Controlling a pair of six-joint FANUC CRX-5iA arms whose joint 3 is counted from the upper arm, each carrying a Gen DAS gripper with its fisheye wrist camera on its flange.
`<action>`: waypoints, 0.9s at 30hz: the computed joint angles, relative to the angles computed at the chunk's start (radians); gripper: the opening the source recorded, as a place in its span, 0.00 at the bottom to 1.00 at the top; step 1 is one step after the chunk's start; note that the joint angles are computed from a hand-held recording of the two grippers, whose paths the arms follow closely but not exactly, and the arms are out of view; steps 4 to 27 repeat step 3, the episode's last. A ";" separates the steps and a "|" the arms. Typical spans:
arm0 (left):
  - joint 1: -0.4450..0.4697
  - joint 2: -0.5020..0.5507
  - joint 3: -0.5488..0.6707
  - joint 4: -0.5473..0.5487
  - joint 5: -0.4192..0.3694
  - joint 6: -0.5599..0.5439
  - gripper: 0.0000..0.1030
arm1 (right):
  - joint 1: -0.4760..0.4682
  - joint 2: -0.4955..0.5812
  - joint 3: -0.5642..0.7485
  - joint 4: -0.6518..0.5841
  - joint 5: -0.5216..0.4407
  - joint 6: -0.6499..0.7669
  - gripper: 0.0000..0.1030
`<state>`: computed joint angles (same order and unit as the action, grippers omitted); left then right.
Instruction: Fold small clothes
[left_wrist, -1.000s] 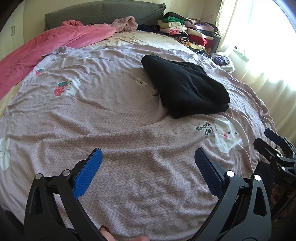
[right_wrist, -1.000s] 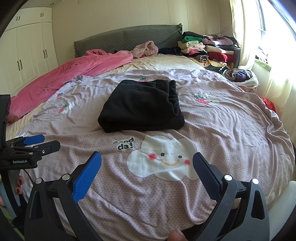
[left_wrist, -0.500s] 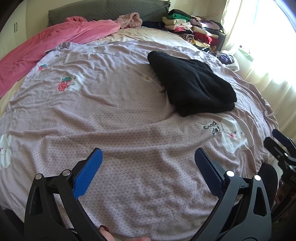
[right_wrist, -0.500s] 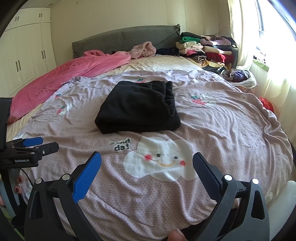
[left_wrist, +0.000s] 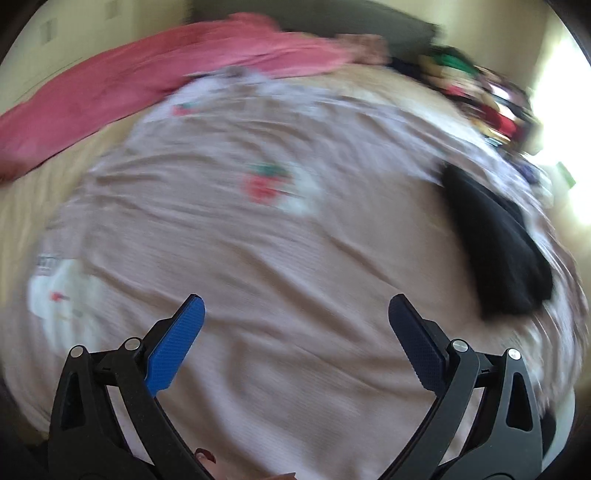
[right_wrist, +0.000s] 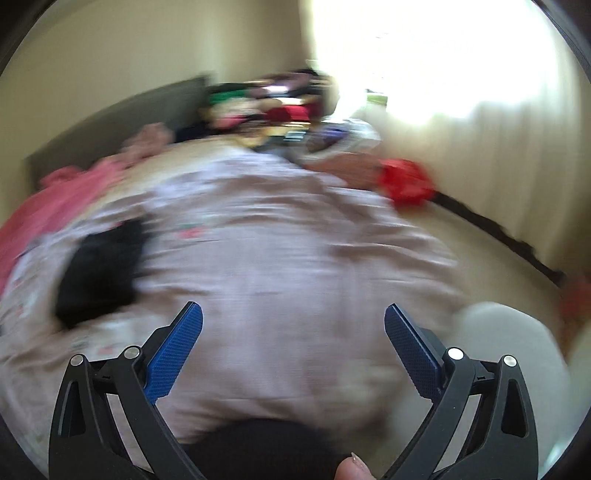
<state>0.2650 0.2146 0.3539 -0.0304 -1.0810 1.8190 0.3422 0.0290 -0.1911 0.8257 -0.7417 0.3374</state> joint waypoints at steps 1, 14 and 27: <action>0.026 0.024 0.036 -0.010 -0.033 0.018 0.91 | -0.038 -0.003 -0.017 0.000 -0.029 -0.023 0.95; 0.085 0.079 0.126 -0.062 -0.116 0.097 0.91 | -0.102 0.013 -0.026 -0.030 -0.099 -0.049 0.95; 0.085 0.079 0.126 -0.062 -0.116 0.097 0.91 | -0.102 0.013 -0.026 -0.030 -0.099 -0.049 0.95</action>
